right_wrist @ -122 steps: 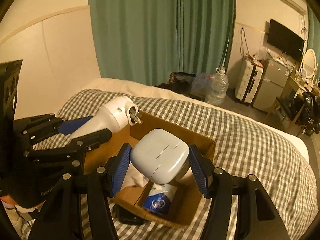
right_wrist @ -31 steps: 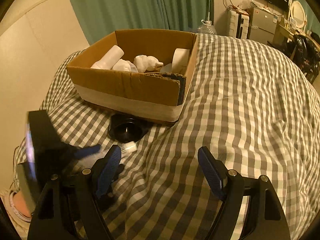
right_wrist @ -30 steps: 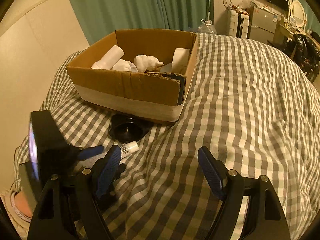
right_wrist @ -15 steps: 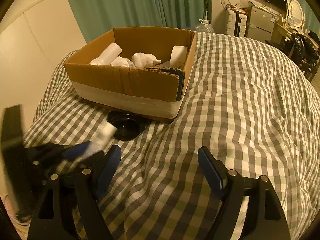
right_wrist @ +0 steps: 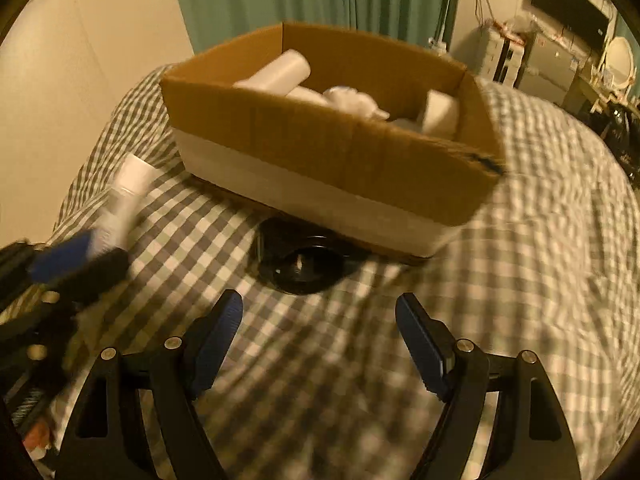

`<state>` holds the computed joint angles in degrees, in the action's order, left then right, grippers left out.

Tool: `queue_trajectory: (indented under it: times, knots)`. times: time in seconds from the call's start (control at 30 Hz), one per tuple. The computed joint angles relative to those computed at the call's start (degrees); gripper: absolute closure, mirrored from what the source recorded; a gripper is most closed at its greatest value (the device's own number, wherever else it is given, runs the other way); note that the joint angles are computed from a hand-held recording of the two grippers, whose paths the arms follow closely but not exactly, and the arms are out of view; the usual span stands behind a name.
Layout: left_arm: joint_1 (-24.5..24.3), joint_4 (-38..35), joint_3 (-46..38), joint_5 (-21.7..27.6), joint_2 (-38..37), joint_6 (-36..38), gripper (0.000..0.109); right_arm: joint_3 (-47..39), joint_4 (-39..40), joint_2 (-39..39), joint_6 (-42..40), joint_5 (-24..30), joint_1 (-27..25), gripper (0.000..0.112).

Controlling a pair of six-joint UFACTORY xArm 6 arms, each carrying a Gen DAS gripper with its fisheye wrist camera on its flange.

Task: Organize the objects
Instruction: 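Grasp the black round lens cap with the right tool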

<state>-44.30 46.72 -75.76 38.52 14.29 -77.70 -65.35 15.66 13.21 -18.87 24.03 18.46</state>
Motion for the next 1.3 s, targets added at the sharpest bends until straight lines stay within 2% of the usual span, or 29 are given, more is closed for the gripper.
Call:
queue_trajectory:
  times: [0.07,0.17,0.27,0.37,0.63,0.93,1.3]
  knots:
    - [0.4,0.9,-0.8,1.3,0.5,-0.6,0.083,-2.8,-0.2,2.6,2.3,1.4,0.2,0.033]
    - [1.5,-0.3,-0.6,-0.3,1.0,0.1,0.083,-6.7,1.7,6.6,4.7,2.6,0.2,0.033]
    - [2.0,-1.8,-0.7,-1.3,2.0,1.1,0.083,-9.0,-0.4,9.7,8.5,2.0,0.5,0.033]
    - [2.4,-2.6,-0.4,-2.5,2.2,1.2,0.083,-9.8,0.7,11.3,8.1,0.1,0.8,0.033]
    - [2.6,-3.2,0.1,-3.8,2.4,1.1,0.083,-13.4,0.5,15.0,7.8,0.6,1.1,0.034]
    - [2.1,-2.8,-0.1,-3.2,2.7,1.2,0.083,-9.7,1.6,12.8,4.9,-2.7,1.8,0.035]
    - [0.3,-0.6,0.9,-1.8,1.2,-0.5,0.083,0.0,2.9,4.6,-0.3,-8.2,3.7,0.035]
